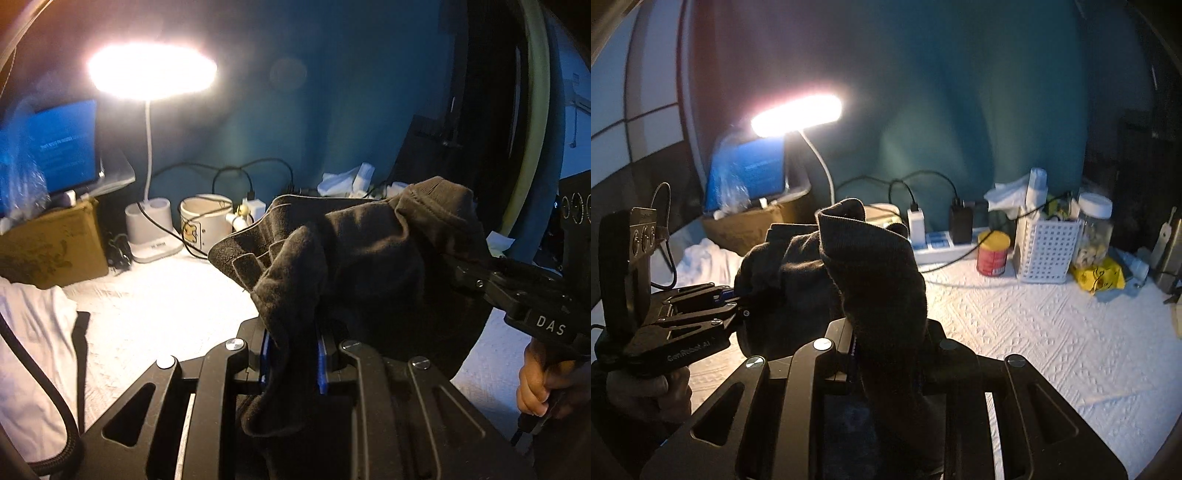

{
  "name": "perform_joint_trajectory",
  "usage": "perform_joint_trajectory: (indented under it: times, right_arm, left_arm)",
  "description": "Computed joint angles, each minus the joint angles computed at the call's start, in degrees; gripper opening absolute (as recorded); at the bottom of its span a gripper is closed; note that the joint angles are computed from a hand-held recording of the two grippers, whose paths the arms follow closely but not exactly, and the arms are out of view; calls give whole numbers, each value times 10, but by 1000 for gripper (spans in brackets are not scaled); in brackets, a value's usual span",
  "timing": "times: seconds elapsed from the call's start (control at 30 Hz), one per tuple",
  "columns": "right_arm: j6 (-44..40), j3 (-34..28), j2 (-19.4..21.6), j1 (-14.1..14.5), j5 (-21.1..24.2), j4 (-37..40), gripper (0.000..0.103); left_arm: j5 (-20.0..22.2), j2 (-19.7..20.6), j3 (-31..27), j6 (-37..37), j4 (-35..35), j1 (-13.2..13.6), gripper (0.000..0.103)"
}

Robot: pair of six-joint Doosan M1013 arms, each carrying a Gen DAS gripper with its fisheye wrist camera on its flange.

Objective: Fold small clothes

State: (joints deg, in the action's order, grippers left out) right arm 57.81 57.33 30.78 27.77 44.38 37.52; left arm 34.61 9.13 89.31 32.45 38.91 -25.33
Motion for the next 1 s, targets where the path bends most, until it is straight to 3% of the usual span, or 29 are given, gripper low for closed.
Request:
perform_joint_trajectory:
  times: [0.47, 1.0]
  right_arm:
    - [-86, 68, -71, 7, -74, 72, 24]
    - [-232, 94, -121, 33, -116, 183, 23]
  left_arm:
    - [-8, -49, 25, -81, 135, -31, 17]
    - [42, -118, 65, -209, 293, -58, 17]
